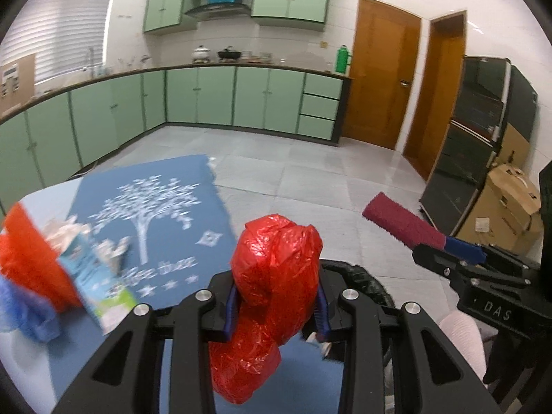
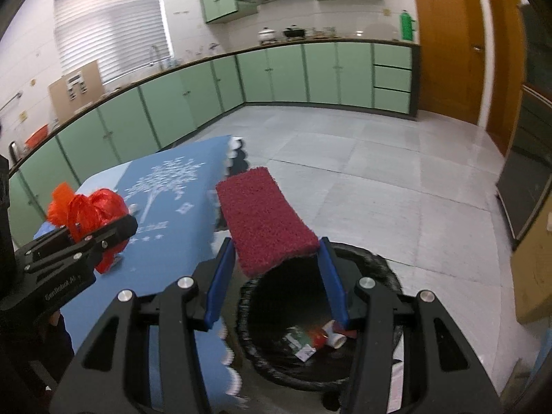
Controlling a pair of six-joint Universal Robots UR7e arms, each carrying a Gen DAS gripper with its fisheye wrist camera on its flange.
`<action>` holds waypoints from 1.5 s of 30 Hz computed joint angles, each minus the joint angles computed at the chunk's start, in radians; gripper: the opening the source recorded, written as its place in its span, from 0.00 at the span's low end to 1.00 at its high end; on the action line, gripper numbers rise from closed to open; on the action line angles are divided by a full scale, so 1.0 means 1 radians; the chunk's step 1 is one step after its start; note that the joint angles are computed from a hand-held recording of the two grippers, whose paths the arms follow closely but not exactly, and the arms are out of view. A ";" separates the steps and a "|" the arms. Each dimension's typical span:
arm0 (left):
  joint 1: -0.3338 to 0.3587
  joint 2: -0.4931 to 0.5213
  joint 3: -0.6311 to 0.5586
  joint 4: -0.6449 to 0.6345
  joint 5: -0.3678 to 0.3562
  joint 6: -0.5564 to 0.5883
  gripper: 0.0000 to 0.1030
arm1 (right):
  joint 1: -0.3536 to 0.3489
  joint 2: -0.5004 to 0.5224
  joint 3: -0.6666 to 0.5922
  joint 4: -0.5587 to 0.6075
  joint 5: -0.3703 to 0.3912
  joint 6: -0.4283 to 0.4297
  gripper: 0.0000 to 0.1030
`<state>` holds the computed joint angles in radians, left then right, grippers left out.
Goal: Collect trash
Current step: 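Carry the red bag and red pad over the bin and release both, then move both open grippers back over the table toward the remaining trash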
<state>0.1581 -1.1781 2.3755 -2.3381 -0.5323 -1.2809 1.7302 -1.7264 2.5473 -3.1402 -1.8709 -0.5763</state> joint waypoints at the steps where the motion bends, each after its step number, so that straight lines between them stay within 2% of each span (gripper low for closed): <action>1: 0.010 0.021 -0.007 -0.046 0.003 0.038 0.33 | -0.014 -0.006 0.000 -0.004 0.000 -0.003 0.46; 8: 0.064 0.153 -0.061 -0.274 0.003 0.236 0.33 | -0.111 -0.032 0.008 -0.035 0.023 -0.023 0.46; 13: 0.109 0.235 -0.100 -0.402 -0.022 0.343 0.33 | -0.159 -0.015 0.004 -0.060 0.034 -0.025 0.46; 23: 0.170 0.323 -0.158 -0.536 -0.067 0.477 0.34 | -0.228 0.037 -0.003 -0.105 0.042 -0.030 0.47; 25: 0.180 0.333 -0.170 -0.551 -0.089 0.501 0.38 | -0.235 0.062 -0.008 -0.128 0.026 -0.041 0.50; 26: 0.182 0.339 -0.174 -0.557 -0.089 0.503 0.45 | -0.236 0.071 -0.008 -0.141 0.017 -0.046 0.51; 27: 0.185 0.340 -0.174 -0.567 -0.094 0.508 0.56 | -0.238 0.078 -0.011 -0.143 0.012 -0.049 0.56; 29: 0.186 0.338 -0.170 -0.589 -0.104 0.514 0.68 | -0.247 0.085 -0.010 -0.163 0.003 -0.054 0.59; 30: 0.185 0.340 -0.170 -0.598 -0.106 0.517 0.69 | -0.253 0.085 -0.009 -0.168 0.001 -0.052 0.63; 34: 0.180 0.324 -0.162 -0.591 -0.095 0.504 0.74 | -0.256 0.086 0.000 -0.204 -0.012 -0.046 0.85; 35: 0.176 0.314 -0.155 -0.586 -0.089 0.493 0.75 | -0.254 0.084 0.003 -0.214 -0.013 -0.045 0.87; 40: 0.153 0.257 -0.125 -0.519 -0.040 0.435 0.78 | -0.232 0.070 0.000 -0.191 -0.013 -0.016 0.89; 45: 0.109 0.157 -0.079 -0.337 0.034 0.305 0.79 | -0.182 0.076 0.003 -0.183 -0.011 -0.007 0.89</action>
<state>0.2668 -1.0211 2.2970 -2.6750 -0.4981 -0.9757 1.5484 -1.6506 2.5505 -3.3237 -1.8820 -0.5834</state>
